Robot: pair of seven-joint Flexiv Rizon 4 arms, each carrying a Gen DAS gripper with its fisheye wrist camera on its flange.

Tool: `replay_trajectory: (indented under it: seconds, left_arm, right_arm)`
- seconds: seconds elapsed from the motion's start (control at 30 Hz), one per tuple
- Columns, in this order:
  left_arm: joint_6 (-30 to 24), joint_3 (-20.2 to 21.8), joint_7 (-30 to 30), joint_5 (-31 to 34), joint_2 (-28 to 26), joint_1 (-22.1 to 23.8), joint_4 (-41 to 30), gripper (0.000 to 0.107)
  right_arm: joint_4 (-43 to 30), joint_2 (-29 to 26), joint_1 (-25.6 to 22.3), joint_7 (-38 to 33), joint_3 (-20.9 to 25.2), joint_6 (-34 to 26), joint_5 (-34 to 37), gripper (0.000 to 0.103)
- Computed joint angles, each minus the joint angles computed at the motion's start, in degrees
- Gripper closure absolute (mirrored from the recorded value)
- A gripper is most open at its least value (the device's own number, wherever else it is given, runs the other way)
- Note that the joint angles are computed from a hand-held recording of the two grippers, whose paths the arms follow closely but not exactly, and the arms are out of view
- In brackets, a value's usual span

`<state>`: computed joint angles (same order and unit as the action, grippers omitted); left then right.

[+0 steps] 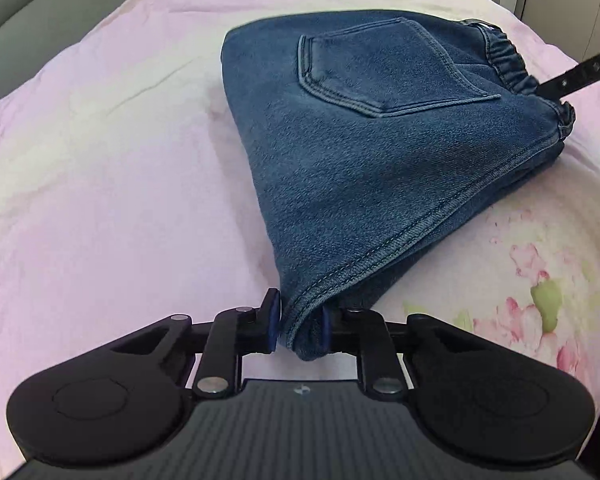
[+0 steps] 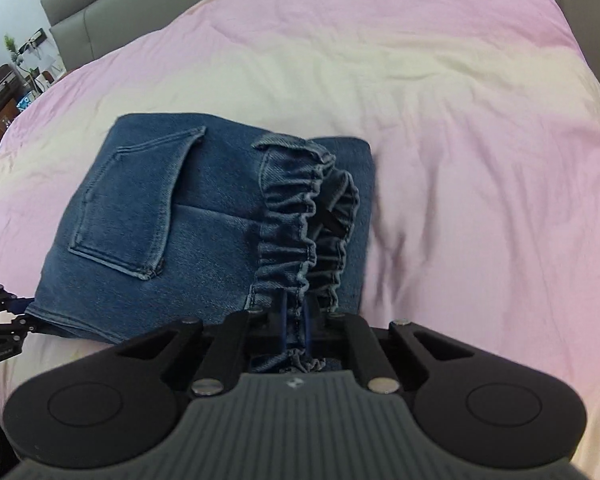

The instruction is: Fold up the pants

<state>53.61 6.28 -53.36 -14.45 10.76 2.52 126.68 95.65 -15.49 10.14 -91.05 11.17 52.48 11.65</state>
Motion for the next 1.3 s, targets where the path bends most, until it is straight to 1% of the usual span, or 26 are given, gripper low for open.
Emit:
replay_trajectory:
  seconds: [0.1, 0.23, 0.33, 0.37, 0.43, 0.47, 0.53, 0.57, 0.6, 0.63, 0.7, 0.77, 0.83, 0.87, 0.9, 0.97, 1.07, 1.1, 1.13, 1.17, 1.2, 1.23, 1.3]
  left_arm:
    - [-2.19, 0.0, -0.63, 0.57, 0.05, 0.51, -1.27, 0.085]
    - [-7.98, -0.38, -0.97, 3.48, 1.44, 0.94, -4.09, 0.084]
    - [-13.58, -0.46, 0.88, 5.22, 2.1, 1.09, -7.35, 0.083]
    - [-14.85, -0.34, 2.09, 5.34, 2.33, 1.04, -8.4, 0.083]
    - [-15.28, -0.38, 2.78, 4.56, 2.29, 0.95, -10.2, 0.083]
    - [-15.57, -0.39, 2.46, 3.61, 1.73, 1.03, -11.43, 0.083]
    - [-15.26, -0.47, 1.83, 0.64, 0.0, 0.96, -13.8, 0.08]
    - [-14.78, -0.59, 1.42, -0.71, -1.01, 0.93, -14.9, 0.077]
    - [-13.76, -0.86, 0.61, -1.72, -2.23, 0.95, -15.89, 0.073]
    - [-12.83, -1.13, -0.47, -2.41, -3.36, 1.0, -16.83, 0.072]
    - [-10.85, -1.63, -3.15, -4.14, -6.02, 1.09, -18.59, 0.069]
    - [-9.24, -1.91, -5.87, -6.58, -8.42, 1.17, -19.82, 0.064]
    - [-6.94, -2.07, -8.96, -9.12, -10.16, 1.19, -19.86, 0.064]
    - [-6.11, -2.2, -10.36, -10.88, -11.41, 1.29, -20.05, 0.064]
    - [-5.54, -2.3, -11.31, -12.32, -12.15, 1.35, -19.87, 0.063]
    - [-4.84, -2.45, -12.82, -13.73, -13.13, 1.5, -19.61, 0.063]
    - [-4.14, -2.58, -13.7, -13.0, -14.35, 1.81, -19.76, 0.063]
    - [-3.99, -2.61, -13.86, -12.73, -14.63, 1.9, -19.78, 0.063]
    - [-3.85, -2.62, -14.12, -12.55, -14.83, 1.99, -19.71, 0.063]
    - [-3.79, -2.6, -14.34, -12.48, -14.85, 2.09, -19.59, 0.063]
    - [-3.86, -2.55, -14.51, -12.46, -14.97, 2.26, -19.64, 0.063]
    - [-3.82, -2.5, -14.98, -12.34, -14.85, 2.33, -19.5, 0.063]
    - [-3.4, -2.48, -15.56, -12.74, -14.7, 2.43, -19.03, 0.064]
  right_arm:
    - [0.71, -0.8, 0.85, 1.51, -0.44, 1.29, -1.68, 0.101]
    - [0.19, -0.75, 0.16, 1.11, -0.01, 1.19, -1.0, 0.1]
    - [0.38, 0.42, -0.04, 0.0, 0.21, 0.55, -1.08, 0.097]
    - [0.63, 0.78, 0.06, -0.89, 0.25, 0.62, -1.53, 0.093]
    - [0.67, 1.19, 0.23, -2.67, 0.2, 0.61, -2.24, 0.092]
    - [0.46, 1.26, 0.3, -3.09, 0.09, 0.62, -2.4, 0.088]
    - [-0.52, 1.19, -0.03, -4.01, 0.14, 0.74, -1.19, 0.071]
    - [-1.25, 1.0, -0.33, -4.36, 0.24, 0.74, 0.0, 0.056]
    - [-2.27, 0.68, -0.68, -4.25, 0.33, 0.74, 1.59, 0.051]
    - [-3.6, 0.08, -1.12, -3.9, 0.39, 0.27, 3.36, 0.05]
    - [-5.96, -1.18, -1.91, -2.86, 0.57, -0.12, 6.67, 0.042]
    - [-8.27, -2.96, -2.58, -1.62, 0.75, -0.06, 9.48, 0.036]
    - [-10.88, -5.21, -3.18, 0.14, 0.98, -0.22, 11.79, 0.034]
    - [-12.06, -6.36, -3.33, 1.82, 0.92, -0.34, 12.52, 0.03]
    - [-13.31, -7.56, -3.6, 3.68, 0.93, -0.5, 13.41, 0.029]
    - [-15.89, -9.96, -4.97, 5.88, 1.84, -0.79, 16.43, 0.029]
    - [-18.29, -12.48, -6.28, 8.17, 2.79, -1.84, 18.51, 0.029]
    - [-18.85, -13.09, -7.0, 7.96, 3.51, -2.08, 19.7, 0.03]
    - [-19.36, -13.63, -7.87, 7.4, 4.41, -2.12, 21.38, 0.034]
    - [-19.68, -13.96, -8.72, 6.82, 5.27, -2.09, 23.16, 0.043]
    - [-20.08, -14.27, -9.69, 5.84, 6.25, -2.39, 25.17, 0.056]
    - [-19.95, -14.24, -10.06, 5.37, 6.62, -2.04, 26.41, 0.056]
    - [-19.07, -13.52, -9.44, 4.5, 6.25, -0.98, 26.09, 0.068]
